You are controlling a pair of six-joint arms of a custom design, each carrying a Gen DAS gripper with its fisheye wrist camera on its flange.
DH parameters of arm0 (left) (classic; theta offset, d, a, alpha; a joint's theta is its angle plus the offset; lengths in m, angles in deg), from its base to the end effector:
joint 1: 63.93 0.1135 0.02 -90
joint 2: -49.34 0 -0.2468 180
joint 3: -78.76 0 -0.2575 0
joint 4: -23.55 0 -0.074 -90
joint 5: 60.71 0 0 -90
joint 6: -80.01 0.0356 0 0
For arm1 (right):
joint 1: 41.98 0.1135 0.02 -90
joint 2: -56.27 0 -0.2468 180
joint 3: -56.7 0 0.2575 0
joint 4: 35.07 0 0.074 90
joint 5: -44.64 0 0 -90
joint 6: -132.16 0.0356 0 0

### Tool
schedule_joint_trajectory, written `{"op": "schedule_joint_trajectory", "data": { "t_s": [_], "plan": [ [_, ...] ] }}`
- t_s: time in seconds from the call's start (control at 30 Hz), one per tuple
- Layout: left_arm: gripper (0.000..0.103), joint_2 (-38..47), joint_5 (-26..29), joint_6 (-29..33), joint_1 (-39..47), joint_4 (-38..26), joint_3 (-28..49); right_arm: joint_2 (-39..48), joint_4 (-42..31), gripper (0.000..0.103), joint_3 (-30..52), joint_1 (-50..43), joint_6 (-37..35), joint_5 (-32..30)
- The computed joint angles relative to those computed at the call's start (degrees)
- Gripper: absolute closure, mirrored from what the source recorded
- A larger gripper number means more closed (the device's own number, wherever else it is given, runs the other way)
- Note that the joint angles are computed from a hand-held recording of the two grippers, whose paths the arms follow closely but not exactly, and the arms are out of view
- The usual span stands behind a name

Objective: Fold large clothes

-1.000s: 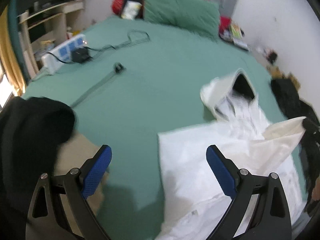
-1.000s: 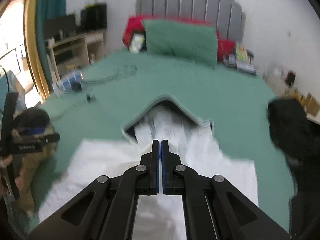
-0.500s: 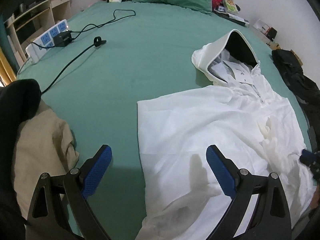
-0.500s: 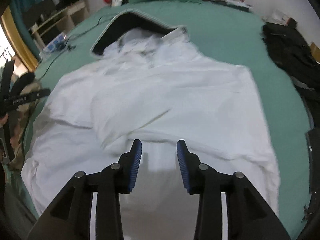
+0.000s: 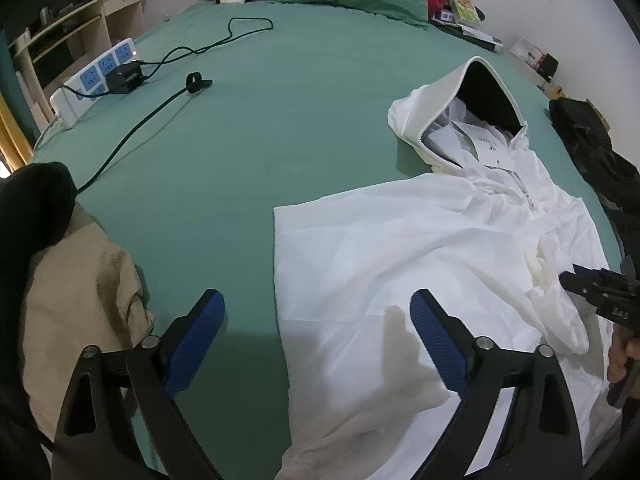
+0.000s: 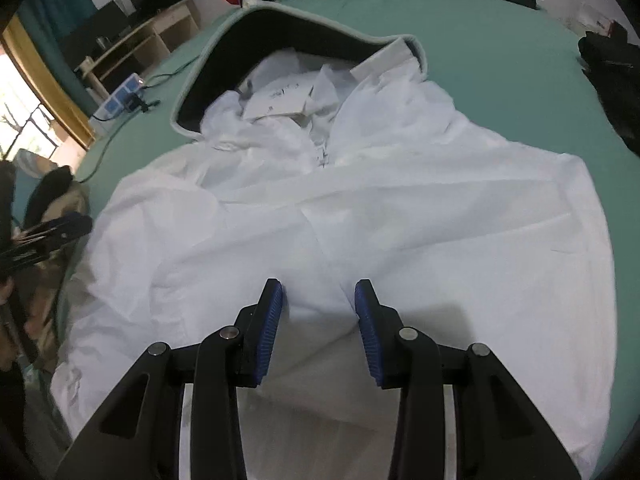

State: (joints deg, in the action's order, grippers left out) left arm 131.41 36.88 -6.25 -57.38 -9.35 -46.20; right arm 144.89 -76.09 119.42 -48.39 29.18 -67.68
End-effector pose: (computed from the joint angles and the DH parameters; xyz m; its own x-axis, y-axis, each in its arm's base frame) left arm 0.2689 0.0261 0.1463 -0.8610 -0.0338 -0.5074 0.0089 0.9966 -0.0814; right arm 0.2873 -0.0187 0.1494 -0.8808 -0.1101 -0.4605 -0.2489 0.9351 0.2524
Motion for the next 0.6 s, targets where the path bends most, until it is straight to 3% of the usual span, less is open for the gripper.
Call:
{"op": "schedule_joint_trajectory", "data": {
  "t_s": [0.03,0.07,0.3,0.43,0.6],
  "plan": [
    [0.011,0.08,-0.18,-0.04,-0.22,0.1,0.07,-1.16,1.52,0.092,-0.98,0.59,0.34,0.48],
    [0.011,0.14,-0.44,0.0,-0.42,0.66,-0.09,-2.98,2.49,0.097,-1.84,1.13,-0.13,1.6],
    [0.02,4.38,-2.64,-2.67,-0.93,2.7,0.54,-16.47,6.97,0.099,-3.11,-5.08,-4.55,6.62],
    [0.02,6.87,-1.69,-5.14,-0.06,2.86,1.43,-12.97,7.46,0.099,0.49,-12.3,-5.62,6.26],
    [0.02,7.74,-4.94,-4.86,-1.09,3.55,1.58,-2.79,5.28,0.098,4.72,-19.9,-5.59,5.65]
  ]
}}
